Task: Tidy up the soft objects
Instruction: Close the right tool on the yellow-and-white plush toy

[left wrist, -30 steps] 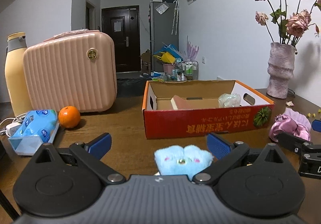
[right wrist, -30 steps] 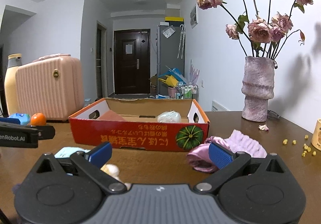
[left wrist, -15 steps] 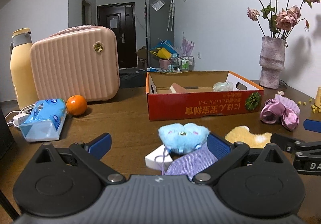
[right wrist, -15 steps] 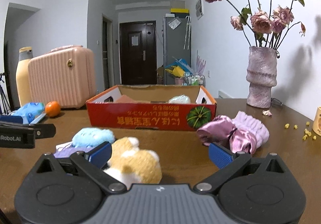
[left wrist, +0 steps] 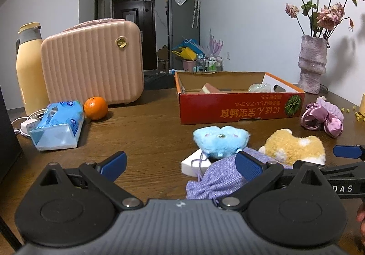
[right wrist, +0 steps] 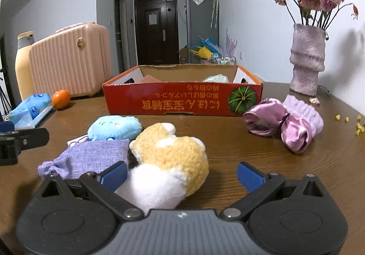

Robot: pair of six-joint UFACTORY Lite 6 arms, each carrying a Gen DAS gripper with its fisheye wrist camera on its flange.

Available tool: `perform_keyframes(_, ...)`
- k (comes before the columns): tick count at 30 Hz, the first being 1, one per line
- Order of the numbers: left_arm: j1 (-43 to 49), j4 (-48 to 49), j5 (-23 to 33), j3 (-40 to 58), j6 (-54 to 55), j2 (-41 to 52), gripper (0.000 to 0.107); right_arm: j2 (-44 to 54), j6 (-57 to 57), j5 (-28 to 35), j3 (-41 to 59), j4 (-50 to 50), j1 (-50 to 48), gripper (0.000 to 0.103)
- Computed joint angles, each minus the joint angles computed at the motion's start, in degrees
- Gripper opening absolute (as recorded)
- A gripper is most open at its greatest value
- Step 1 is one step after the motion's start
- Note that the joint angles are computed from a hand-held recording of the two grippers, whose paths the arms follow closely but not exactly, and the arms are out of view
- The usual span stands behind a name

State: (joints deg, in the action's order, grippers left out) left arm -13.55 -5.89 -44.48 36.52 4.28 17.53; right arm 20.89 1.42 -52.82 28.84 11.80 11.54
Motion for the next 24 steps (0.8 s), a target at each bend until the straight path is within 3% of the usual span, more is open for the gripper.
perform_keyframes(10, 1.7, 1.67, 1.15, 1.2, -0.7, 1.47, 0.103, 4.28, 2.36, 5.97, 6.67, 0.11, 0.67, 0.103)
perform_keyframes(14, 1.67, 1.52, 1.21, 1.33, -0.62, 1.59, 0.103, 4.62, 4.09, 6.12, 6.91, -3.05, 0.34, 0.082)
perform_keyframes(20, 1.72, 1.02, 1.33, 1.84, -0.47, 2.25, 0.103, 3.41, 3.66, 5.19, 5.39, -4.18, 0.66, 0.076)
perform_keyframes(24, 1.55, 0.4, 1.48, 2.16, -0.06, 2.64, 0.103, 2.36, 6.29, 4.93, 4.39, -6.74, -0.85, 0.065)
